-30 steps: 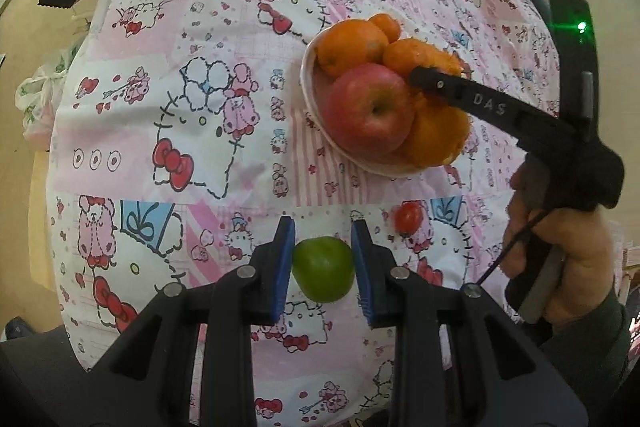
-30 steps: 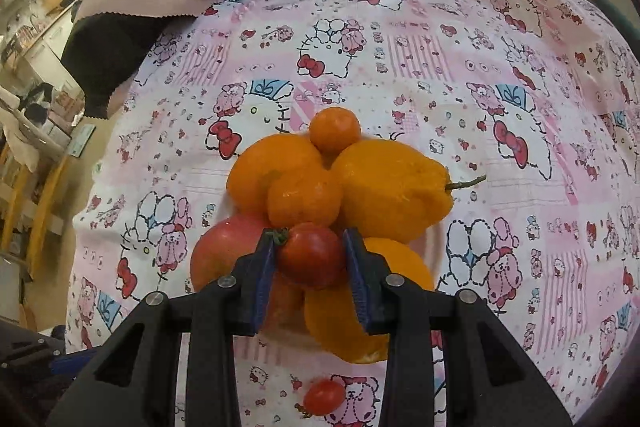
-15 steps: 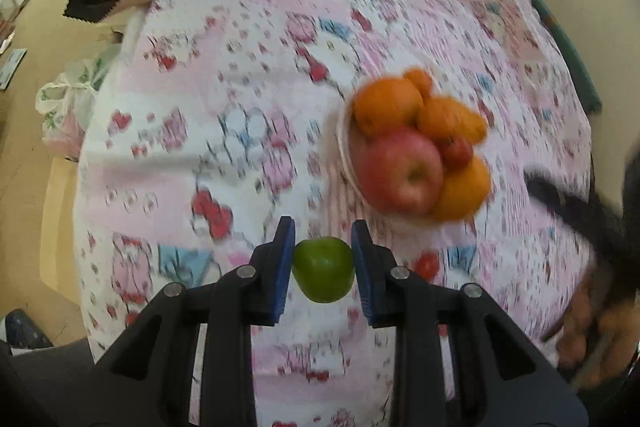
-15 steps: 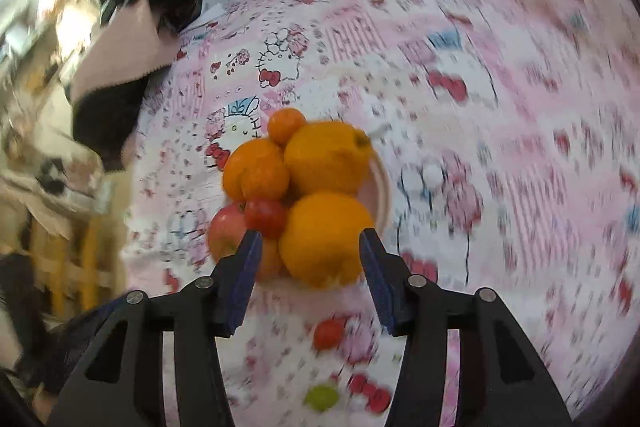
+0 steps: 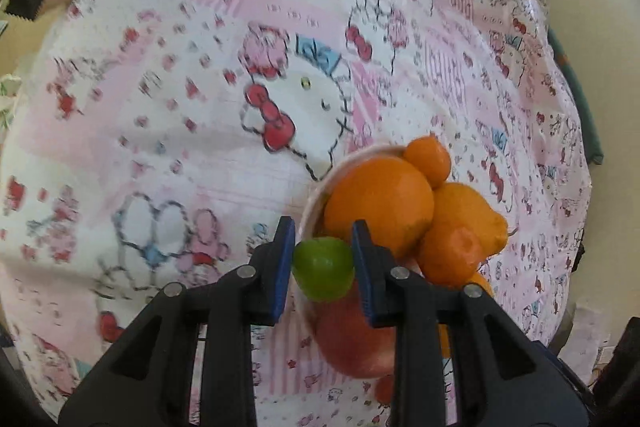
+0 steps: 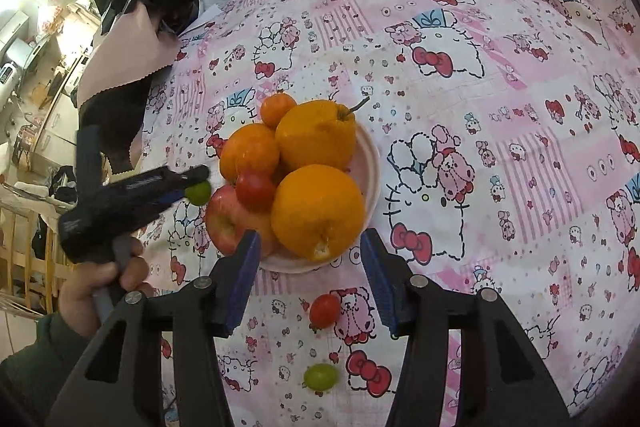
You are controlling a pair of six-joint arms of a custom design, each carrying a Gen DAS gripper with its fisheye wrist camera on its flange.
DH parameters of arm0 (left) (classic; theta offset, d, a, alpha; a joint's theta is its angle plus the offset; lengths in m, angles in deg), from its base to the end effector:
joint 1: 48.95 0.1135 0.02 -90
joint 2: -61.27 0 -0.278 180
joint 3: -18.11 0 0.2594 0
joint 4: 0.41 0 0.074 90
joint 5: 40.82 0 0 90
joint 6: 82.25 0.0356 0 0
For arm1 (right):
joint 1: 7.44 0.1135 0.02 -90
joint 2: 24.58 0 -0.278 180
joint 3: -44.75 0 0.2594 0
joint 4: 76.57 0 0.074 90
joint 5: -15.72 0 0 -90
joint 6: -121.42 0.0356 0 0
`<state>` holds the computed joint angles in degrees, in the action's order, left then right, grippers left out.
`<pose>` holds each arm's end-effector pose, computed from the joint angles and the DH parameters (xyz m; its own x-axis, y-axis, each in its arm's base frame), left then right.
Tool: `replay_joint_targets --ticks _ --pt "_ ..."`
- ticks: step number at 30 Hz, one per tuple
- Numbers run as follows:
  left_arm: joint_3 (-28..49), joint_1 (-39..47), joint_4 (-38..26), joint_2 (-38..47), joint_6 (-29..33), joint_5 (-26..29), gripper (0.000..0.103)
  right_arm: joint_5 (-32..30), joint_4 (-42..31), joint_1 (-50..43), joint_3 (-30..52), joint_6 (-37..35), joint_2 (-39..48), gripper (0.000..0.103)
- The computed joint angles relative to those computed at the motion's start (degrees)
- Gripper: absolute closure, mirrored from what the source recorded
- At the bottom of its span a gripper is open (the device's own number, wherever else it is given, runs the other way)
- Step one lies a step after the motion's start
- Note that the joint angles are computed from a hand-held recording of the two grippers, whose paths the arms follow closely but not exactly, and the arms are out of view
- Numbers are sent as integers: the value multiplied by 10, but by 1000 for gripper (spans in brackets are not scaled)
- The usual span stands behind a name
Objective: Organize fruits
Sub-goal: 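Place the green fruit on the plate with the left tool while the right tool places the tomato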
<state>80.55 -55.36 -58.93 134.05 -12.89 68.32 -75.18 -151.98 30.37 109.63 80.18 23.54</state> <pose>0.2290 -0.0375 0.2321 -0.9460 -0.2288 -0.2297 -0.1180 0.9029 -0.4133 0.1101 0.0862 0.3017 -0.9106 0.2451 -0.3329 0.0990 0.9111 0.4001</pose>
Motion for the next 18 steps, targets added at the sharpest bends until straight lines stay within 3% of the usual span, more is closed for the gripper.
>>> replay_joint_targets --ticks 5,8,10,12,18 --pt "-19 -29 24 -9 -35 -35 76 2 2 -1 4 -11 7 49" --pt "-16 -21 10 -3 -40 -44 53 0 4 1 5 -14 11 48" --pt "-25 9 12 1 -35 -7 46 1 6 4 7 -15 15 49" --pt "-28 22 7 2 -26 6 46 7 5 15 10 -13 19 48" --pt "-9 18 -51 -59 14 -27 45 34 -8 32 19 -14 24 49"
